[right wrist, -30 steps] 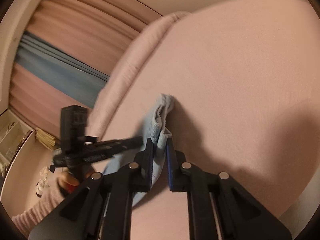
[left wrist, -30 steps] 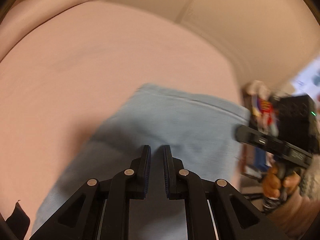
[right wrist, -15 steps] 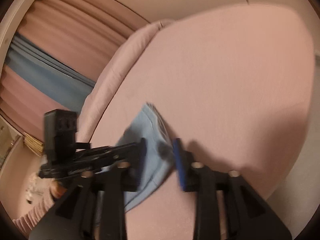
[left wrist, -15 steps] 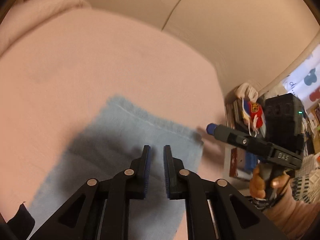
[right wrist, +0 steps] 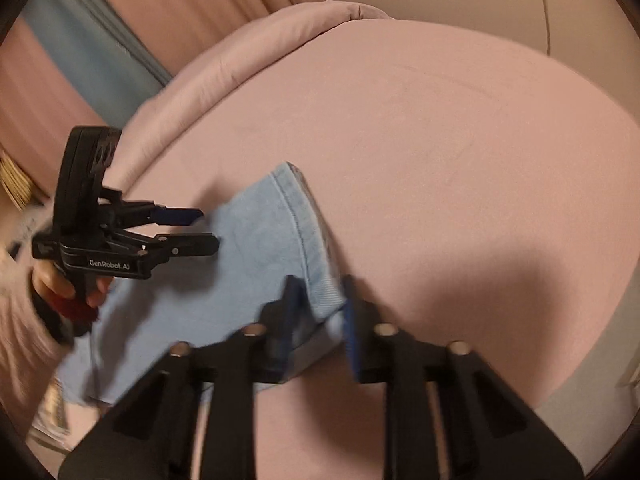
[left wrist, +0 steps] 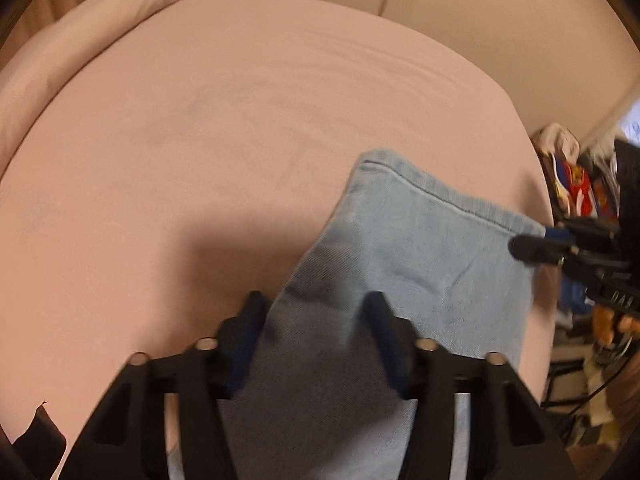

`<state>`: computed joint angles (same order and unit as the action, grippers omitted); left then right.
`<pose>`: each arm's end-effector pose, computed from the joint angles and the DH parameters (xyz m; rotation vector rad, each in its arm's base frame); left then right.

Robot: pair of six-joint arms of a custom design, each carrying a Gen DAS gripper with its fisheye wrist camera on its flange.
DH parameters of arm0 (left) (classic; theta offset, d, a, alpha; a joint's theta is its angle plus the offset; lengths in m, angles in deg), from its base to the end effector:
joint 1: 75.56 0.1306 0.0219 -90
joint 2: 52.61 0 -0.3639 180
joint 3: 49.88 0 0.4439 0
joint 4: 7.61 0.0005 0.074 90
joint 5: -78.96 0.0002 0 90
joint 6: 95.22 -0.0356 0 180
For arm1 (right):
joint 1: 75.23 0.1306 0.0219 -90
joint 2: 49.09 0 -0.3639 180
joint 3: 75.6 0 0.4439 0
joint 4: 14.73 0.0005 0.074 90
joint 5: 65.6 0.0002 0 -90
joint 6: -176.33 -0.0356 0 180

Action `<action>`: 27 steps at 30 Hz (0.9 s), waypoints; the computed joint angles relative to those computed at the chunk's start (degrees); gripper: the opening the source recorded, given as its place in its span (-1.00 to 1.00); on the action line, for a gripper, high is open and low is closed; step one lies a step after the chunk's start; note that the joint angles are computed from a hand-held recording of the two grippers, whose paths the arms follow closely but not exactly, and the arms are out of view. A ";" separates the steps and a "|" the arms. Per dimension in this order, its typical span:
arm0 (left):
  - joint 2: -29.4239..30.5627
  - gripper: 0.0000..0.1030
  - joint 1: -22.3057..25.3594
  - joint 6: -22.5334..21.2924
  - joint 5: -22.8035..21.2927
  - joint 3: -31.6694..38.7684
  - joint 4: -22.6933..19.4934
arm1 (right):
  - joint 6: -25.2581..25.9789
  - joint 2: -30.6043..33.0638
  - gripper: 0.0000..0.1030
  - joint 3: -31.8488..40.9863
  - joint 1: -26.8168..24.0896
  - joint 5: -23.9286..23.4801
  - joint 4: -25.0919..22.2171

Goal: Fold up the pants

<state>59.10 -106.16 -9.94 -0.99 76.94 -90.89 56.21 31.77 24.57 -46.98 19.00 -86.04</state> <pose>0.5349 -0.3241 0.4831 0.8907 2.6418 -0.3592 0.3953 0.2156 0.5503 0.0002 2.5557 0.5343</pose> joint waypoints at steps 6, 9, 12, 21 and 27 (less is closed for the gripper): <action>-2.83 -0.70 -0.77 -0.62 0.33 -1.92 3.71 | 2.42 -1.75 -0.80 0.62 0.21 1.85 1.40; -1.08 -0.70 -0.16 -0.84 1.33 -0.70 3.22 | 0.25 -3.13 -0.80 -0.07 0.81 2.56 1.85; 3.06 -0.66 -0.83 -0.05 -2.46 1.80 2.40 | -1.90 -2.92 -0.78 -2.17 -0.95 0.32 -0.31; -9.93 -0.59 4.26 3.94 4.94 -7.93 4.97 | -8.34 -8.08 -0.31 -6.57 -3.32 -4.27 3.82; -29.49 -0.48 10.13 7.72 2.23 -26.21 4.66 | -13.21 -10.39 -0.14 -8.83 -0.49 -7.34 4.91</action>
<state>29.61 -96.03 -2.22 1.24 50.72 -86.23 42.99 21.38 15.74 -47.47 11.66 -81.12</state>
